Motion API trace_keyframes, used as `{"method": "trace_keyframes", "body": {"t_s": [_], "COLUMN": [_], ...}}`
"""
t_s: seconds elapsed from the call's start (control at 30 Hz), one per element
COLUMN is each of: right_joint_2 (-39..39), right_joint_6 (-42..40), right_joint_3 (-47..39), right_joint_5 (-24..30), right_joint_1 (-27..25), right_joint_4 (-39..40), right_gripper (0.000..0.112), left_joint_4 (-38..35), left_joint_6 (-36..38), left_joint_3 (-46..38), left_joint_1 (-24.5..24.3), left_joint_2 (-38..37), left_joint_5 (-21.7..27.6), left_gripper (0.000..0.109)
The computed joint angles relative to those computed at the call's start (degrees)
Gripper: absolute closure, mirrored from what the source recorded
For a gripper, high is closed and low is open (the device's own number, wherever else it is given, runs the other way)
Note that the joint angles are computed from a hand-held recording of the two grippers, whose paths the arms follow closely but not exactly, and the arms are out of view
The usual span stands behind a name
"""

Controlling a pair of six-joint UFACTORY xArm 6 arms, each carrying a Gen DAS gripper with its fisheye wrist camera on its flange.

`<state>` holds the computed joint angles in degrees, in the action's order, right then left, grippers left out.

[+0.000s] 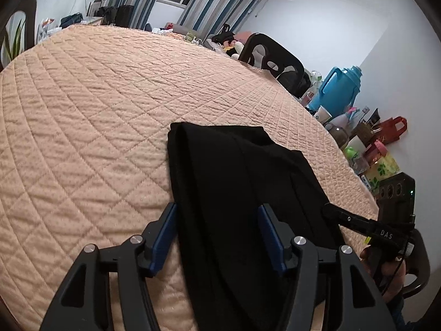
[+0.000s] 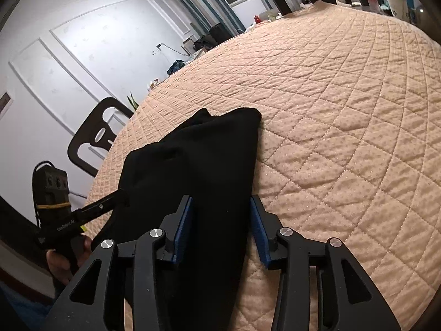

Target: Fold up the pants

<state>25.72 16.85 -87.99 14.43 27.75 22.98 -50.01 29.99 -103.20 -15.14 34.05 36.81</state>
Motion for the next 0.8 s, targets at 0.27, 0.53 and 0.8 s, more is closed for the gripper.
{"method": "trace_keyframes", "body": {"t_s": [0.27, 0.53, 0.8], "right_joint_2": [0.3, 1.2, 6.7], "right_joint_6": [-4.5, -5.5, -8.3], "right_joint_3": [-0.6, -4.5, -17.9], "right_joint_5": [0.6, 2.0, 6.1], "right_joint_1": [0.7, 0.7, 0.5], "right_joint_4": [4.5, 4.1, 2.8], "right_gripper": [0.076, 0.094, 0.096], "left_joint_4": [1.1, 0.7, 5.5], "left_joint_6": [-2.6, -0.8, -2.8], "left_joint_3": [-2.0, -2.1, -14.4], "left_joint_1": [0.1, -0.2, 1.3], "left_joint_2": [1.0, -0.9, 4.0], "left_joint_5": [2.2, 3.2, 6.7], "left_gripper": [0.065, 0.085, 0.085]}}
